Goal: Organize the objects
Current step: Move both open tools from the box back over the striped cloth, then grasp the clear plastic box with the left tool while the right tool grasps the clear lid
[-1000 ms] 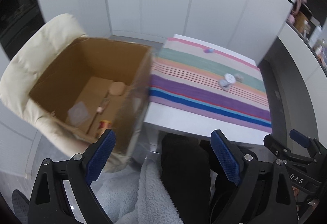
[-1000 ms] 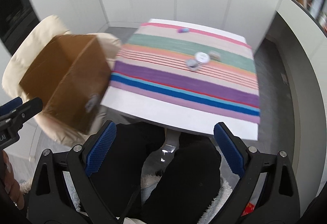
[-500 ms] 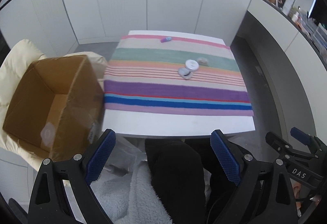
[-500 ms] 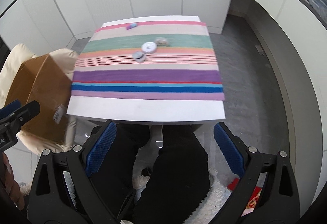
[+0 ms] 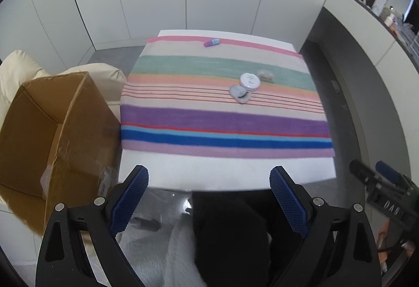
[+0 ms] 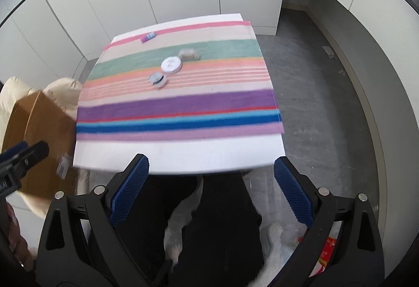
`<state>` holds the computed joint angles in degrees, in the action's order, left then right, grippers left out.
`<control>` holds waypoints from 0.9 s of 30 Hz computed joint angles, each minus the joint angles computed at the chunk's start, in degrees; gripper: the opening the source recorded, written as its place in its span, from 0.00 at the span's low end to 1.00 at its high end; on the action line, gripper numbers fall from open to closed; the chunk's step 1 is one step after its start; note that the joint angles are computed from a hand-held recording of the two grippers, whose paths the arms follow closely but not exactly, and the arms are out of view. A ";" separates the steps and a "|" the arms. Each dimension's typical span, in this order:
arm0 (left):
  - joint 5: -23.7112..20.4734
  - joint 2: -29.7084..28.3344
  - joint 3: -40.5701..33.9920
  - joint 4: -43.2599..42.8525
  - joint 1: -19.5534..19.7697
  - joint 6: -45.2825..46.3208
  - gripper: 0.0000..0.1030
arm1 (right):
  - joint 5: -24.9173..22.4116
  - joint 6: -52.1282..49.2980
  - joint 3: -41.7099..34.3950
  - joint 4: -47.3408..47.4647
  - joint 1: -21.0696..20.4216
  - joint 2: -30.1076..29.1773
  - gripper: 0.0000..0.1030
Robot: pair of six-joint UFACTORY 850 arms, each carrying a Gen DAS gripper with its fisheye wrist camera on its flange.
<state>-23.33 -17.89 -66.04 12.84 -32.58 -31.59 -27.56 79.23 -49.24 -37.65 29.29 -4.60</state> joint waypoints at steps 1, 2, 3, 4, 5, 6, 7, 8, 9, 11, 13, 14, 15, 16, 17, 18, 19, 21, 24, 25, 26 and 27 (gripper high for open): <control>0.26 -1.26 -0.94 0.03 0.51 0.37 0.92 | 0.64 0.73 -1.04 -0.98 -0.83 -1.50 0.95; 0.23 -2.90 -2.27 0.62 1.01 0.23 0.92 | 1.64 0.54 -1.92 -1.23 -1.65 -2.78 0.95; 0.52 -4.21 -3.32 0.66 1.48 0.67 0.92 | 2.89 -0.06 -3.11 -1.18 -2.71 -4.44 0.95; 0.97 -5.63 -4.47 0.82 1.90 1.00 0.92 | 3.79 -0.87 -4.56 -0.95 -3.67 -6.32 0.95; 1.31 -7.38 -5.92 1.58 2.33 0.80 0.92 | 5.19 -3.35 -6.41 0.63 -4.97 -8.62 0.95; 1.49 -9.34 -7.60 2.19 2.79 0.77 0.92 | 6.47 -6.43 -7.76 3.18 -5.99 -10.26 0.95; 1.78 -10.80 -8.81 2.96 3.10 0.36 0.92 | 8.23 -10.77 -9.61 7.22 -7.38 -12.56 0.95; 2.11 -12.65 -10.34 4.44 3.44 -0.76 0.92 | 9.11 -12.71 -11.15 9.08 -8.18 -14.43 0.95; 2.35 -14.64 -12.06 5.37 3.78 -1.36 0.92 | 9.53 -14.76 -13.25 10.69 -9.13 -16.92 0.95; 2.80 -18.34 -15.34 5.19 4.36 0.04 0.92 | 9.32 -18.22 -17.39 13.02 -10.45 -21.48 0.95; 1.95 -22.26 -19.22 6.62 4.52 -0.01 0.92 | 9.72 -22.56 -21.87 16.84 -11.96 -26.42 0.95; 1.94 -24.17 -21.07 7.07 4.58 0.08 0.92 | 10.05 -24.11 -23.52 18.54 -12.53 -28.26 0.95; 1.53 -25.69 -22.68 7.01 4.59 0.36 0.92 | 10.17 -26.07 -25.84 20.73 -13.20 -30.61 0.95; 0.96 -27.20 -24.35 5.97 4.62 1.53 0.92 | 10.43 -28.20 -28.01 22.79 -13.88 -32.81 0.95; 0.63 -29.16 -26.51 2.54 4.82 5.10 0.92 | 10.72 -29.79 -30.05 24.19 -14.36 -34.77 0.95; 0.53 -30.44 -27.88 -0.11 4.95 7.88 0.92 | 10.60 -30.62 -32.49 24.83 -14.72 -36.99 0.95; 0.21 -31.66 -29.21 -2.21 5.00 10.13 0.92 | 10.45 -30.99 -34.87 25.09 -15.05 -39.14 0.95; 0.28 -33.97 -31.75 -6.27 5.00 14.96 0.92 | 10.17 -30.65 -38.67 24.62 -15.50 -42.45 0.95; -0.12 -37.06 -35.44 -11.06 4.70 22.28 0.92 | 9.92 -27.57 -43.54 21.09 -15.60 -46.33 0.95; -0.72 -38.07 -36.79 -12.32 4.60 24.32 0.92 | 9.32 -25.51 -45.43 18.78 -15.48 -47.75 0.95; -1.66 -39.32 -38.50 -14.15 4.49 27.01 0.92 | 8.55 -23.47 -46.92 16.49 -15.38 -48.88 0.94; -2.85 -40.58 -40.30 -16.81 4.46 30.41 0.92 | 7.00 -21.28 -48.69 13.92 -15.17 -50.19 0.87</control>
